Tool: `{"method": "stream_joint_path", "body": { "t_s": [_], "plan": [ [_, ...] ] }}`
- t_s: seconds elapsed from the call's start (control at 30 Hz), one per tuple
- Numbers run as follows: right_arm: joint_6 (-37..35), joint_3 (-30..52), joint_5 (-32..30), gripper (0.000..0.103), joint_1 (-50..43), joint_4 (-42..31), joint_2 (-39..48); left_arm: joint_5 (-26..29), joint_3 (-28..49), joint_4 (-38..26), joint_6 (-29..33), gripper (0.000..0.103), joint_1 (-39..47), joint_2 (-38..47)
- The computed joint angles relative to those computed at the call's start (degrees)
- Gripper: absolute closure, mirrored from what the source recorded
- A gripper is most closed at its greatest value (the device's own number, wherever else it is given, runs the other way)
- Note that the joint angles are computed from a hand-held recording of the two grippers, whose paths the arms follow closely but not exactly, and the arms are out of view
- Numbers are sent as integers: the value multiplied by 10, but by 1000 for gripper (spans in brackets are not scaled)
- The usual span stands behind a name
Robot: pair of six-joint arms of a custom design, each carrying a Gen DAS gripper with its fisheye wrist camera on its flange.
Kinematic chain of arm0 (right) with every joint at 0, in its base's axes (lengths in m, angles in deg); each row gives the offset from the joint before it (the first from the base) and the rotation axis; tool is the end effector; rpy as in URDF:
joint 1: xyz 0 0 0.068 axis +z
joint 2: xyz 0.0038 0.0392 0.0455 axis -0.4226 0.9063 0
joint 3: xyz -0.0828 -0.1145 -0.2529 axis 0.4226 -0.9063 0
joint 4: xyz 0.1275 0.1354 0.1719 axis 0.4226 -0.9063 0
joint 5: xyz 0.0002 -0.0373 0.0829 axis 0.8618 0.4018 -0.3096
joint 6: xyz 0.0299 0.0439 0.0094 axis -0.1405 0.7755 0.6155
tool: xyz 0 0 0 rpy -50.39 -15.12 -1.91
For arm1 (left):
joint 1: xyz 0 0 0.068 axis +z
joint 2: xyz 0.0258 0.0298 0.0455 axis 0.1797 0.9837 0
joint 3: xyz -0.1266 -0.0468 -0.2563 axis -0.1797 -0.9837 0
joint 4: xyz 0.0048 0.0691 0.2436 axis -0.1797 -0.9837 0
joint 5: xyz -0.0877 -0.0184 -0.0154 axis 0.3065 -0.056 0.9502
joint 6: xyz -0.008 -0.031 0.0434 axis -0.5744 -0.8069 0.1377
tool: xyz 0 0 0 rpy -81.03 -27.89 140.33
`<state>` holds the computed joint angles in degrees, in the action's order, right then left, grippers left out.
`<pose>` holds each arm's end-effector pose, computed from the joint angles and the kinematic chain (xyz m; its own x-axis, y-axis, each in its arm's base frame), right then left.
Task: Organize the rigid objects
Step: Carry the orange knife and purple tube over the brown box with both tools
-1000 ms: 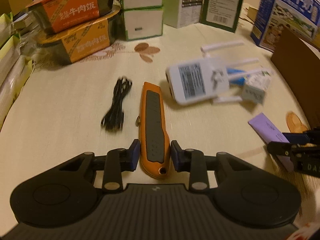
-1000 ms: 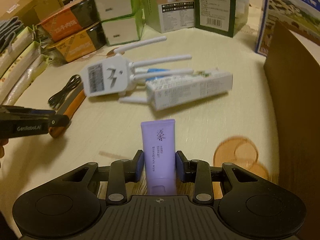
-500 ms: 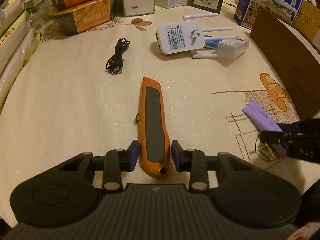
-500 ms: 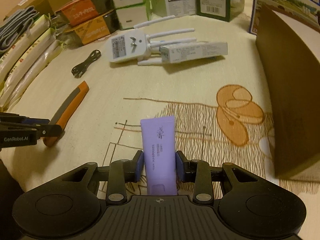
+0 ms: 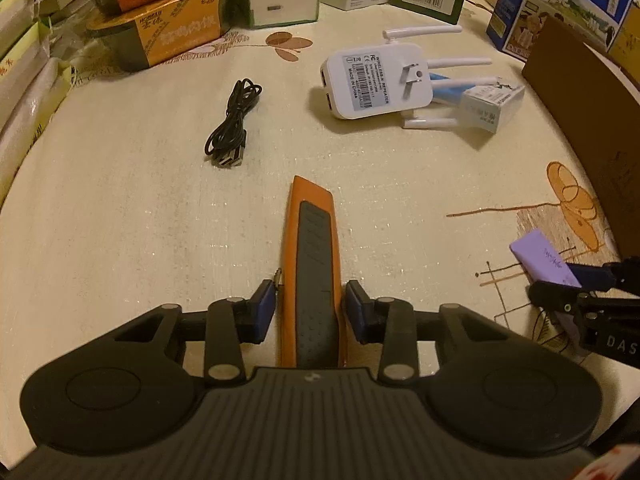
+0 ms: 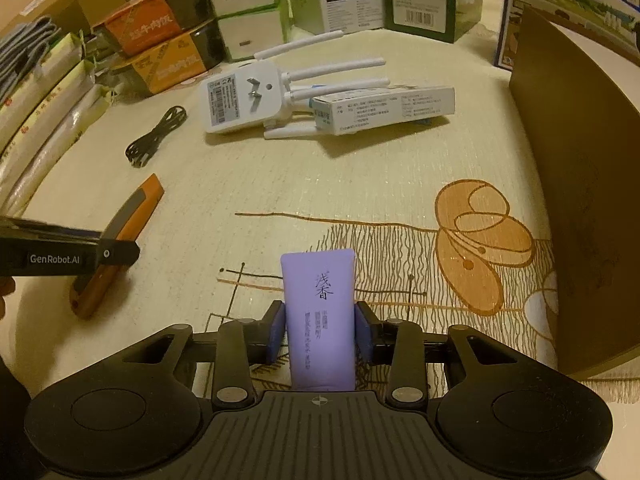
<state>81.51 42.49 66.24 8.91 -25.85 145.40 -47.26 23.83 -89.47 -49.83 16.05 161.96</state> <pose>0.1435 0.0843 0.0944 -0.7944 0.1936 -0.5758 0.1230 0.9795 0.1597 0.2635 0.0162 0.1183 -0.7884 0.3793 -0.4844 0.4496 0.8926 -0.0328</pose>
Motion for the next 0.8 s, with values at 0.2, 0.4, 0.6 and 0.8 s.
{"method": "stream_joint_path", "body": {
  "t_s": [0.2,0.4,0.6,0.8],
  "plan": [
    [16,-2,13,70,18,-15,-12,-1,-6,-3,3,74,0,-10],
    [47,-20,13,70,31,-52,-78,4,-23,-22,9,74,4,-40],
    [81,-16,42,70,62,-143,-175,24,-50,-56,27,74,0,-105],
    [114,-8,89,70,102,-224,-261,49,-53,-94,21,74,-17,-170]
  ]
}}
